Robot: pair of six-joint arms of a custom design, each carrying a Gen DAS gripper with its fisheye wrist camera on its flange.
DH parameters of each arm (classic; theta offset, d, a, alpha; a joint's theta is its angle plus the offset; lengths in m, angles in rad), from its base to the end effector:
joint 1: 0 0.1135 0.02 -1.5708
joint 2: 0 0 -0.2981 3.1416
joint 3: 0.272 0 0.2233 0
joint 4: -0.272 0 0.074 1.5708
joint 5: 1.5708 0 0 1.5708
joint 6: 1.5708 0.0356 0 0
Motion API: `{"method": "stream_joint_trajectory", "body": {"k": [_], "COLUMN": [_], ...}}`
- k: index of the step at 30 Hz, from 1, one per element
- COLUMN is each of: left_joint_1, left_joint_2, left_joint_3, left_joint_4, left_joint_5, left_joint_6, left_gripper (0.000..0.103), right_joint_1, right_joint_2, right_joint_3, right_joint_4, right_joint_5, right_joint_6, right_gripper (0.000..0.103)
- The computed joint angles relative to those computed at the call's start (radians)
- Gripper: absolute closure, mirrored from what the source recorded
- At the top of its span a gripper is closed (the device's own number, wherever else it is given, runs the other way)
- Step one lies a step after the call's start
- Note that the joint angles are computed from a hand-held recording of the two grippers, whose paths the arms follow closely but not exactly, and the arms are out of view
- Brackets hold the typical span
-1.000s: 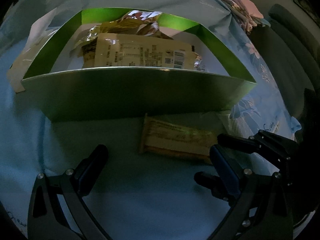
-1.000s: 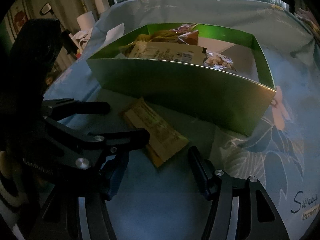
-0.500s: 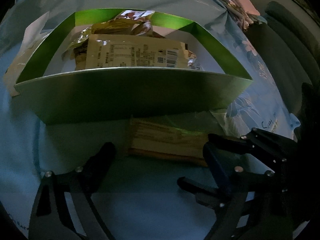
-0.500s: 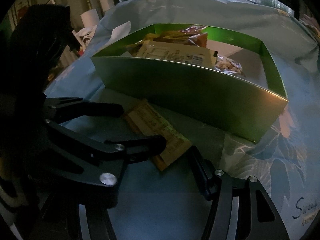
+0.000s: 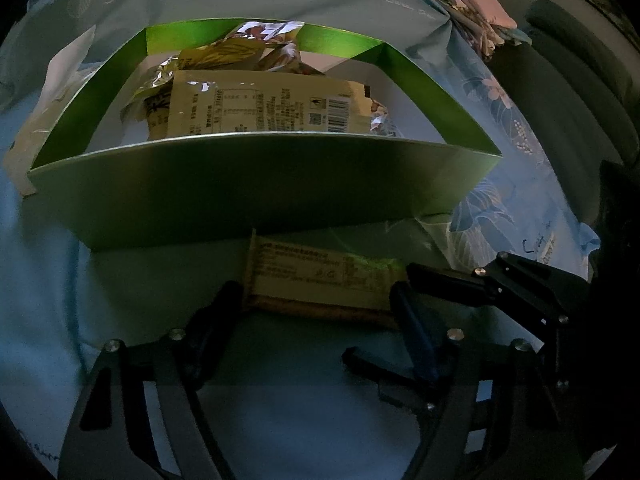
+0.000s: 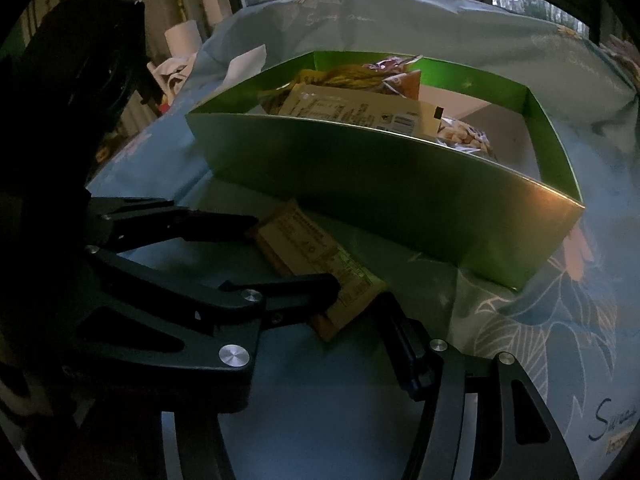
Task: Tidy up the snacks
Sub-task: 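Grasp the beige bar packet with the right gripper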
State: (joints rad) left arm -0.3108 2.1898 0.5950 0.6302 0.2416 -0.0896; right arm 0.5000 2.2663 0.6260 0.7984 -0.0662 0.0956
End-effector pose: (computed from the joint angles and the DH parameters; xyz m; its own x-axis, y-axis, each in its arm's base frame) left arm 0.2922 -0.1028 0.0506 -0.8175 0.1713 -0.5499 0.3550 0.9017 -0.2468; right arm 0.2875 0.1597 0.0419 -0.7010 -0.2744 -0.6583 -0.4522 0.8848 0.1127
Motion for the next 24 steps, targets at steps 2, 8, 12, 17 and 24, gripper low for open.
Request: {"method": "stream_joint_trajectory", "body": {"k": [2,8,12,17,24], "left_joint_1": [0.003,0.010,0.009,0.013,0.012], "left_joint_2": [-0.001,-0.001,-0.002,-0.009,-0.022], "left_joint_3": [-0.001,-0.012,-0.017,-0.021,-0.034], "left_joint_4": [0.003,0.017,0.026,0.028,0.039], "left_joint_5": [0.000,0.005,0.001,0.007,0.001], "left_joint_6": [-0.006,-0.005,-0.005,-0.006,0.002], "left_gripper": [0.033,0.040,0.041,0.041,0.041], "right_joint_1": [-0.002,-0.013,-0.010,-0.012,-0.018], "right_joint_2": [0.001,0.004,0.003,0.008,0.010], "right_joint_3": [-0.001,0.001,-0.009,-0.024,-0.029], "right_joint_4": [0.003,0.012,0.026,0.060,0.077], "right_joint_5": [0.002,-0.006,-0.003,-0.013,-0.032], "right_joint_6": [0.003,0.016,0.020,0.038,0.044], "right_gripper": [0.045,0.051,0.054,0.058,0.058]}}
